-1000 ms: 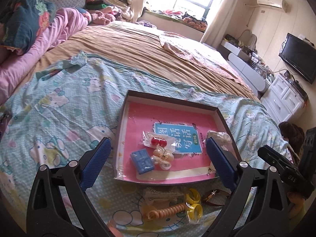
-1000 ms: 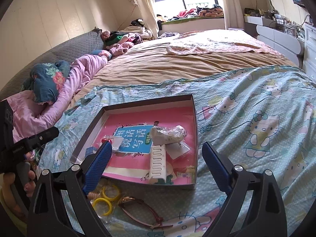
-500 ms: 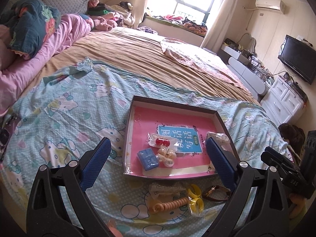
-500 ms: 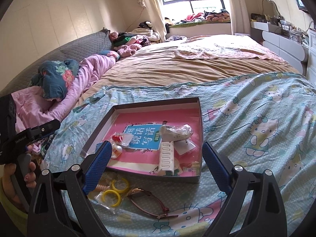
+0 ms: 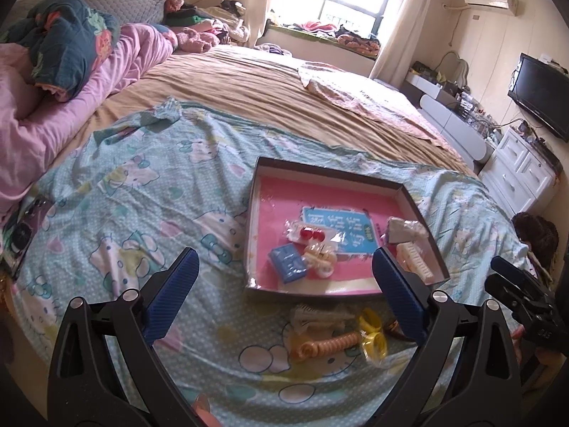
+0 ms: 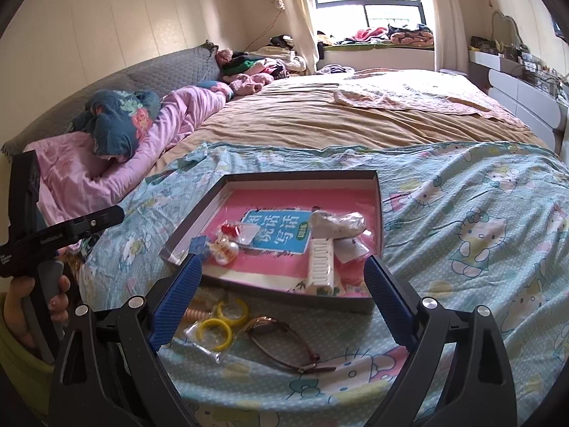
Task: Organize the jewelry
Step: 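Withdraw both tools from the box toward the remaining items, then grasp the bagged yellow bangle with the right tool while the left grasps the white packet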
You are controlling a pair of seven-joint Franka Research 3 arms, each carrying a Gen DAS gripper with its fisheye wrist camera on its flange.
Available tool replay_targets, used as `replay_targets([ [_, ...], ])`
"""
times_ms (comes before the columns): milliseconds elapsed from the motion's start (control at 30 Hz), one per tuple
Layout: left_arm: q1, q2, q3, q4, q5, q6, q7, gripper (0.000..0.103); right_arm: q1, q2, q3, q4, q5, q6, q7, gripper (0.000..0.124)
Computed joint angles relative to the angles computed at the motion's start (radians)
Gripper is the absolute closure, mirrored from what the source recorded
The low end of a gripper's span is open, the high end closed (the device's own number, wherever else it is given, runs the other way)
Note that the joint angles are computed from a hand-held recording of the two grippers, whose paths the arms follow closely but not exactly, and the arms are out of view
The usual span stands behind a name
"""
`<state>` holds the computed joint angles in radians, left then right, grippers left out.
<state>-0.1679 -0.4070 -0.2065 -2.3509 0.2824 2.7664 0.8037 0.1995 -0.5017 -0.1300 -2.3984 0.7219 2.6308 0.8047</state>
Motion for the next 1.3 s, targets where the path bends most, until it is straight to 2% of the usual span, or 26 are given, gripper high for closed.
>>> replay_targets([
  [800, -0.020, -0.032, 0.001, -0.059, -0.005, -0.073, 0.003, 0.012, 0.054, -0.081, 0.055, -0.134, -0.086, -0.027, -0.027, 0.032],
  [967, -0.031, -0.027, 0.004, -0.067, -0.017, -0.070, 0.021, 0.012, 0.057, -0.088, 0.078, -0.165, -0.124, -0.008, -0.025, 0.032],
  [1300, -0.043, 0.011, 0.017, -0.075, -0.053, -0.059, 0.050, 0.012, 0.078, -0.065, 0.108, -0.218, -0.209, 0.097, -0.016, 0.034],
])
